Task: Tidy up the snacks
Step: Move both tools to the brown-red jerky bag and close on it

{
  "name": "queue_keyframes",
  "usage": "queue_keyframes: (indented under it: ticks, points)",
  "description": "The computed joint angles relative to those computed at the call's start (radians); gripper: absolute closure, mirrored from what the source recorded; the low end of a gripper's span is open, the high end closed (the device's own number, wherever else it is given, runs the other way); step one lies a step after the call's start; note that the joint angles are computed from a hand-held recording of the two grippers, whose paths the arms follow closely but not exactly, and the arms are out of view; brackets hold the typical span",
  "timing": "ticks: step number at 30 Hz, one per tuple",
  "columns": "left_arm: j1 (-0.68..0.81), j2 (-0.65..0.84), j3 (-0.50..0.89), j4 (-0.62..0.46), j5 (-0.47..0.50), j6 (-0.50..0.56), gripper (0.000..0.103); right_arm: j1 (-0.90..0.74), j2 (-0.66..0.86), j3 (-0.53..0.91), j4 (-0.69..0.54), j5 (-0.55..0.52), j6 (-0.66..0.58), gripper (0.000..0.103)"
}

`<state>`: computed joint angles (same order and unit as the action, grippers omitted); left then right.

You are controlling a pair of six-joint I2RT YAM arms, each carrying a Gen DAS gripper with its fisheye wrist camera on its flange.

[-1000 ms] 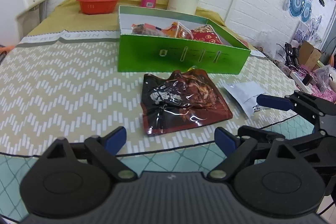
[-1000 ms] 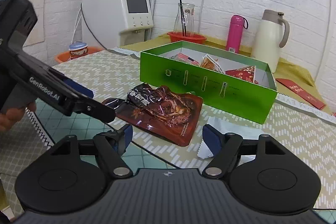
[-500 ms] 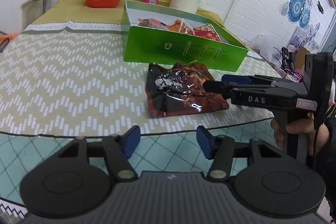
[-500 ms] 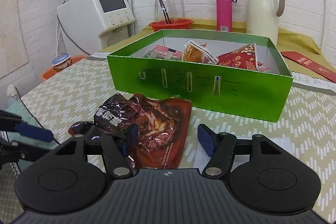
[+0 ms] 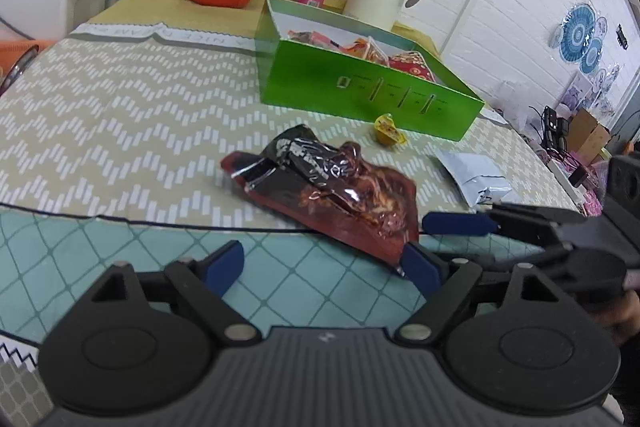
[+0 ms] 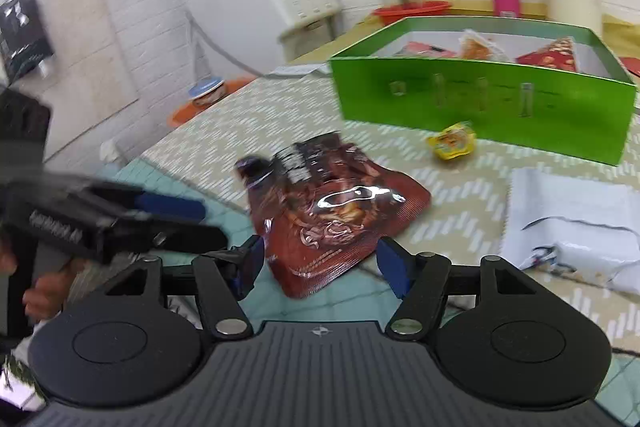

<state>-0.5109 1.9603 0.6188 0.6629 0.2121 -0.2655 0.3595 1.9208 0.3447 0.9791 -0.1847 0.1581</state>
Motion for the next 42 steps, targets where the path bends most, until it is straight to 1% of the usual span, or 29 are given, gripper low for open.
queue_keyframes:
  ticks: [1, 4, 5, 7, 8, 10, 11, 14, 17, 19, 21, 25, 27, 29, 31, 33, 36, 38, 39, 40, 41, 42]
  points:
    - [0.001, -0.001, -0.002, -0.001, -0.002, -0.005, 0.018, 0.031, 0.002, -0.020, 0.029, 0.018, -0.043, 0.000]
    - [0.009, -0.019, -0.023, 0.007, -0.003, -0.016, 0.017, 0.100, -0.025, -0.047, 0.045, 0.168, -0.129, 0.000]
    - [0.011, -0.027, -0.029, 0.009, -0.005, -0.020, 0.016, 0.104, -0.027, -0.053, 0.063, 0.200, -0.151, 0.000]
    - [0.019, -0.042, -0.047, 0.024, -0.004, -0.033, 0.012, 0.097, -0.030, -0.051, 0.084, 0.235, -0.182, 0.000]
    - [0.022, -0.045, -0.051, 0.028, -0.003, -0.040, 0.011, 0.085, -0.022, -0.041, 0.102, 0.234, -0.196, 0.000]
    - [0.027, -0.049, -0.056, 0.033, 0.002, -0.057, 0.011, 0.049, 0.023, -0.015, 0.157, 0.203, -0.224, 0.000]
    - [0.028, -0.051, -0.058, 0.031, 0.004, -0.064, 0.011, 0.027, 0.044, 0.018, 0.146, 0.179, -0.221, 0.000]
    - [0.035, -0.055, -0.062, 0.024, 0.003, -0.073, 0.011, -0.037, 0.090, 0.133, 0.037, 0.070, -0.146, 0.000]
    - [0.046, -0.059, -0.070, 0.021, 0.008, -0.077, 0.011, -0.053, 0.127, 0.209, -0.031, 0.022, -0.069, 0.000]
    - [0.054, -0.057, -0.073, 0.025, 0.017, -0.085, 0.011, -0.062, 0.140, 0.227, -0.030, 0.012, -0.020, 0.000]
    - [0.060, -0.052, -0.073, 0.030, 0.025, -0.091, 0.011, -0.081, 0.146, 0.235, -0.040, -0.029, 0.012, 0.000]
    - [0.065, -0.036, -0.060, 0.026, 0.029, -0.089, 0.010, -0.070, 0.093, 0.167, -0.057, -0.080, 0.014, 0.000]
    - [0.067, -0.031, -0.056, 0.032, 0.027, -0.086, 0.010, -0.050, 0.065, 0.094, -0.015, -0.120, -0.001, 0.000]
    - [0.068, -0.022, -0.054, 0.045, 0.027, -0.086, 0.010, -0.010, 0.049, 0.016, 0.054, -0.110, -0.030, 0.000]
    - [0.063, -0.016, -0.045, 0.042, 0.017, -0.079, 0.011, 0.030, 0.007, -0.025, 0.039, -0.072, -0.053, 0.000]
    - [0.052, -0.016, -0.033, 0.025, 0.003, -0.073, 0.011, 0.037, -0.018, -0.042, 0.041, -0.065, -0.050, 0.000]
    - [0.046, -0.023, -0.038, 0.021, 0.009, -0.071, 0.014, 0.026, -0.035, -0.010, 0.022, -0.006, -0.058, 0.000]
    - [0.043, -0.035, -0.050, 0.023, 0.011, -0.067, 0.016, -0.001, -0.014, 0.047, -0.012, -0.007, -0.068, 0.000]
    - [0.042, -0.041, -0.055, 0.020, 0.010, -0.066, 0.018, -0.015, 0.003, 0.085, -0.045, -0.017, -0.067, 0.004]
    - [0.042, -0.047, -0.059, 0.018, 0.012, -0.066, 0.026, -0.023, 0.024, 0.129, -0.083, -0.021, -0.061, 0.012]
    - [0.043, -0.049, -0.059, 0.014, 0.017, -0.068, 0.031, -0.031, 0.046, 0.166, -0.113, -0.027, -0.054, 0.021]
    - [0.045, -0.049, -0.057, 0.007, 0.024, -0.073, 0.041, -0.038, 0.066, 0.197, -0.137, -0.034, -0.042, 0.024]
